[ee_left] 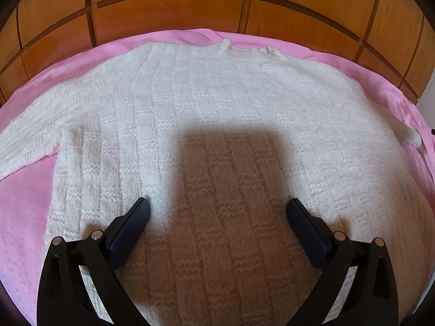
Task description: Fold small clothes
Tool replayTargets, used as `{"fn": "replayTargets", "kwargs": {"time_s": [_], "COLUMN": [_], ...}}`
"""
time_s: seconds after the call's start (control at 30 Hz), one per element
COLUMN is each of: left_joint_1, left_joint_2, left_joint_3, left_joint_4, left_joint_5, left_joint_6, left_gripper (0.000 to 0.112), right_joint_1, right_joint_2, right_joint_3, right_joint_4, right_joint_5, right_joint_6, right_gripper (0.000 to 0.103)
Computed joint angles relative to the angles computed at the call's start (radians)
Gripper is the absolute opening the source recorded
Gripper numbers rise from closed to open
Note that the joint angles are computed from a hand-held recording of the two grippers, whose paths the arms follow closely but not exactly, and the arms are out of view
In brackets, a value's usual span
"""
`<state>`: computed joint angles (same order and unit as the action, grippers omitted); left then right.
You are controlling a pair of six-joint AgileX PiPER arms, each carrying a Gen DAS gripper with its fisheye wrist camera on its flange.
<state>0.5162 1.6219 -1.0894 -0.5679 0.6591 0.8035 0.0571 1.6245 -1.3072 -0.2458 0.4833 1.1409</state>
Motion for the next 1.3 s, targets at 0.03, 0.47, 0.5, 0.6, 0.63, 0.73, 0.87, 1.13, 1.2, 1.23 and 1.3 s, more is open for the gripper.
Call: {"fn": "replayTargets", "kwargs": {"time_s": [0.03, 0.47, 0.5, 0.6, 0.63, 0.73, 0.87, 1.13, 1.2, 1.23, 1.3], "left_joint_1": [0.000, -0.002, -0.002, -0.005, -0.006, -0.007, -0.007, -0.005, -0.004, -0.002, 0.001], "left_joint_2": [0.000, 0.003, 0.003, 0.004, 0.005, 0.008, 0.012, 0.010, 0.013, 0.015, 0.017], "left_joint_3": [0.000, -0.002, -0.002, -0.003, -0.003, -0.006, -0.009, -0.007, -0.010, -0.013, -0.013], "left_joint_4": [-0.001, 0.009, 0.008, 0.017, 0.019, 0.024, 0.022, 0.021, 0.016, 0.012, 0.006], "left_joint_5": [0.000, -0.003, -0.004, -0.008, -0.008, -0.010, -0.010, -0.009, -0.005, -0.003, -0.001], "left_joint_6": [0.001, -0.004, -0.004, -0.010, -0.011, -0.015, -0.012, -0.008, -0.005, -0.002, 0.004], "left_gripper": [0.100, 0.100, 0.101, 0.101, 0.101, 0.101, 0.101, 0.101, 0.101, 0.101, 0.101], "right_joint_1": [-0.014, -0.042, -0.045, -0.048, -0.050, -0.056, -0.042, 0.012, -0.014, -0.019, -0.007], "right_joint_2": [-0.001, 0.066, 0.080, 0.119, 0.137, 0.174, 0.125, 0.164, 0.166, 0.154, 0.110], "right_joint_3": [0.010, 0.240, 0.231, 0.194, 0.173, 0.102, 0.027, -0.266, -0.219, -0.181, -0.103], "right_joint_4": [0.070, 0.277, 0.270, 0.207, 0.226, 0.269, 0.132, -0.006, 0.089, 0.102, 0.061], "right_joint_5": [-0.010, -0.316, -0.323, -0.332, -0.323, -0.241, -0.121, 0.296, 0.234, 0.203, 0.159], "right_joint_6": [-0.061, -0.073, -0.070, -0.017, -0.044, -0.134, -0.089, -0.099, -0.139, -0.128, -0.048], "right_gripper": [0.000, 0.058, 0.058, 0.053, 0.051, 0.025, 0.013, 0.011, 0.014, 0.019, 0.055]}}
